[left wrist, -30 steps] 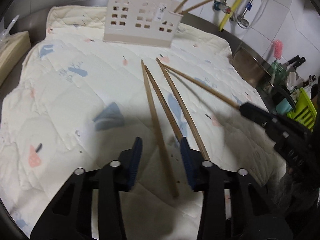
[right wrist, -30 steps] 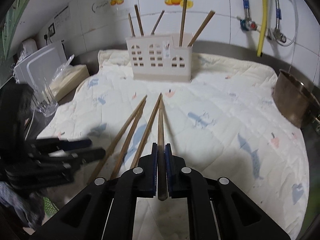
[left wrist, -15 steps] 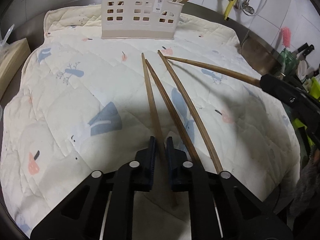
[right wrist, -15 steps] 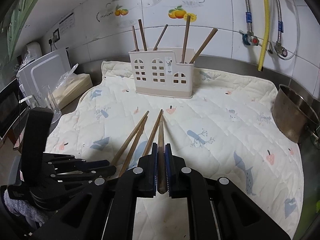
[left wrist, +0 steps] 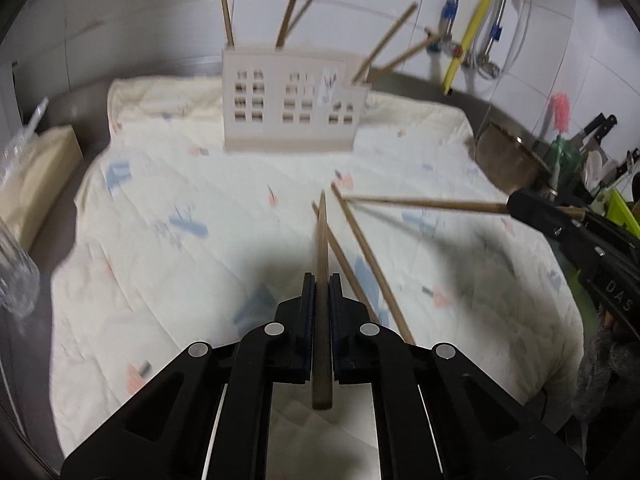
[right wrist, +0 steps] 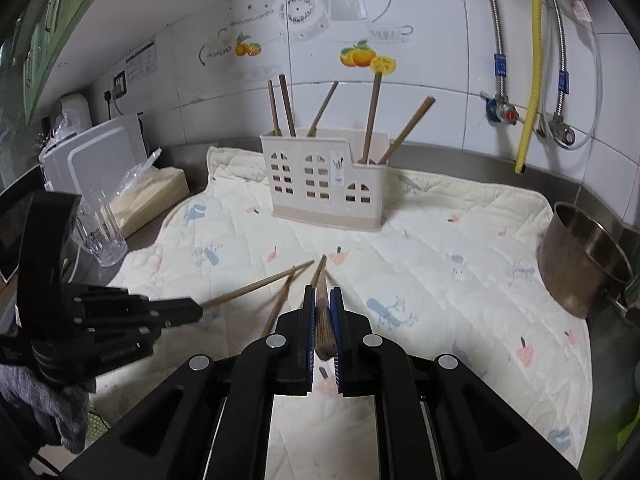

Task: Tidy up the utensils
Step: 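Raise the right gripper's chopstick into the holder while the left gripper inserts its chopstick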

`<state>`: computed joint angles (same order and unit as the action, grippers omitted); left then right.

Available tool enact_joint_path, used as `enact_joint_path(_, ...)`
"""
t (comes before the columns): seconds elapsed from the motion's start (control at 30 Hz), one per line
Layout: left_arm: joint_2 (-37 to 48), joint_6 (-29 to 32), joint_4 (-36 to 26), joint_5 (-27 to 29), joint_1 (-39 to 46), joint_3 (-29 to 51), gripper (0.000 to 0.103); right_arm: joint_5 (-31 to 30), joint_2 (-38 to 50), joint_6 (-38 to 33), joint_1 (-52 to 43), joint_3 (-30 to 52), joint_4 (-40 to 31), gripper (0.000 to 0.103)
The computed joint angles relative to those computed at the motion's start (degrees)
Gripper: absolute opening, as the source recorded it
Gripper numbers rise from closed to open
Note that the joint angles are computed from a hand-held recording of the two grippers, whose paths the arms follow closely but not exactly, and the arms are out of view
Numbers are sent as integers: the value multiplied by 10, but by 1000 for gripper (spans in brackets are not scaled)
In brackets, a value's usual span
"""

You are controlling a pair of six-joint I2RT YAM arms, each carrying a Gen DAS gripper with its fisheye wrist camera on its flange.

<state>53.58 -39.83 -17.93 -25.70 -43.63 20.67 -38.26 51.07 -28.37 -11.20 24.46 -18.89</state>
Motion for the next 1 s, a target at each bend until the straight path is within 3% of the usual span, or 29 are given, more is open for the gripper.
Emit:
enact_joint_path(0.23,-37,79,-16,15,43,34,6,-16,48,6,4,54,-4,7)
enact_joint_path(0.43,-10,144,1,42,88,69,6,-9,98,31,35,106,8,7)
enact_joint_path(1.0,34,301,-41,128,271,271,6,-1,219,53,94,389,-82,7)
